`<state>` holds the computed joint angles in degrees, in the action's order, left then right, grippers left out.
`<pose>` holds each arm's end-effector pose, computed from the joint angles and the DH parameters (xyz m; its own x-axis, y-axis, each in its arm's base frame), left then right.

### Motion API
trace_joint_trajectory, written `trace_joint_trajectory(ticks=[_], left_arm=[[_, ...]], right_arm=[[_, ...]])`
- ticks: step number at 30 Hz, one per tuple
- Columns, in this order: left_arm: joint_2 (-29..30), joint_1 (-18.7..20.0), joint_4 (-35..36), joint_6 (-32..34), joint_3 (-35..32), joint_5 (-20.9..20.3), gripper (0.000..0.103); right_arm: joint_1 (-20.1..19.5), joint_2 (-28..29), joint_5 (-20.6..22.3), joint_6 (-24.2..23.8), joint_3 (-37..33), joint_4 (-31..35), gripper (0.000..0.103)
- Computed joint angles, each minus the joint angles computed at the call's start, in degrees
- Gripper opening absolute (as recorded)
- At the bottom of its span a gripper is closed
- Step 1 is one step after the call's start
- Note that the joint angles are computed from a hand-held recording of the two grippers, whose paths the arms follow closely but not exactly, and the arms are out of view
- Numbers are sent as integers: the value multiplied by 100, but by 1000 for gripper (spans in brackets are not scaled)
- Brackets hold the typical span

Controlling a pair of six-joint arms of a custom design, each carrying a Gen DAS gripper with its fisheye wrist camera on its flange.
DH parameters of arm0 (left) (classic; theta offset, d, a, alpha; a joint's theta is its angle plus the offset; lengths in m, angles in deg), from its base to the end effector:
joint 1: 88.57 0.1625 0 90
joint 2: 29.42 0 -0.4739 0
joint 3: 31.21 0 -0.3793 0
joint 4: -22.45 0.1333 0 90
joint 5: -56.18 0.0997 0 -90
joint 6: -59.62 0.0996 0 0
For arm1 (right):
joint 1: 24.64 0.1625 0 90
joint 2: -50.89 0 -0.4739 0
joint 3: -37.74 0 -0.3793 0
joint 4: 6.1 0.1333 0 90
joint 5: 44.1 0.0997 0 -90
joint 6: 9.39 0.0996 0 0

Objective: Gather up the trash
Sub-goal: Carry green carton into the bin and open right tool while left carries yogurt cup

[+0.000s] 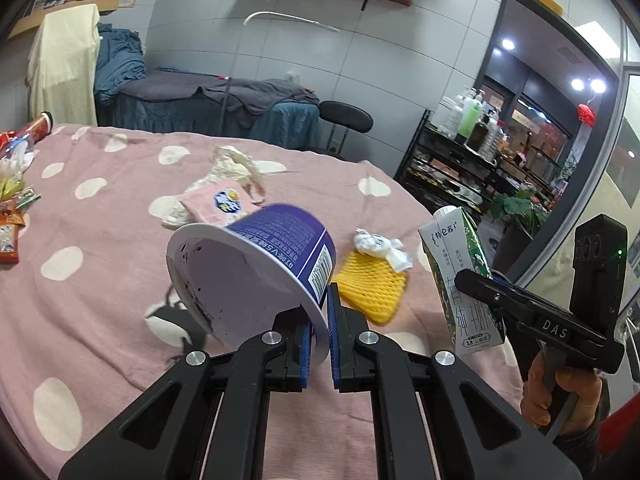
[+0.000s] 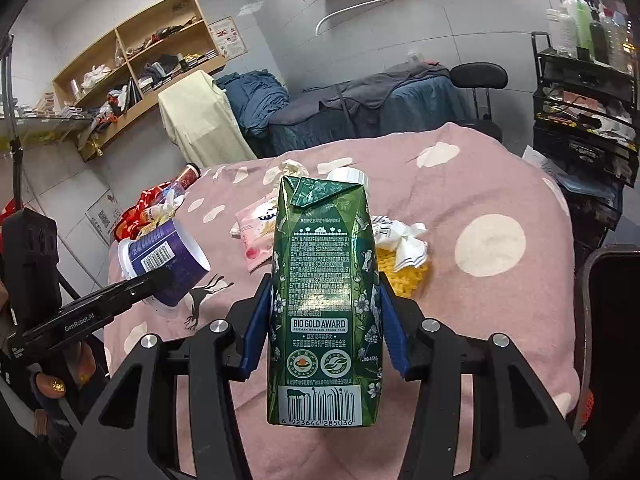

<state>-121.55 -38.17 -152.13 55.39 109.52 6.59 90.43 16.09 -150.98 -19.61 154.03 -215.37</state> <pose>-0.0760 -0.4023 0.3488 -0.8652 0.1454 -0.4798 0.4532 0.6360 -0.6246 0.3413 -0.4834 0.0436 -0.8678 -0.3675 0.3346 -0.4967 0.6612 -0.5622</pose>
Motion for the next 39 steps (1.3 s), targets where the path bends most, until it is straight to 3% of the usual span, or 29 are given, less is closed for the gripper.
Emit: trace_joint_trajectory(ticks=[15,28,39], left_arm=[[680,-462,-241,3,75,-412,8],[1614,-658,-231,130,-228,-1131,8],[2065,-654,-77,99,-441,-1481,8]], right_arm=[[-444,-523,-361,505,1170,-1524,50],[-1105,-859,-1464,713,1809,-2701,50],[-1789,-917,-2105,762,1661,-2230,50]])
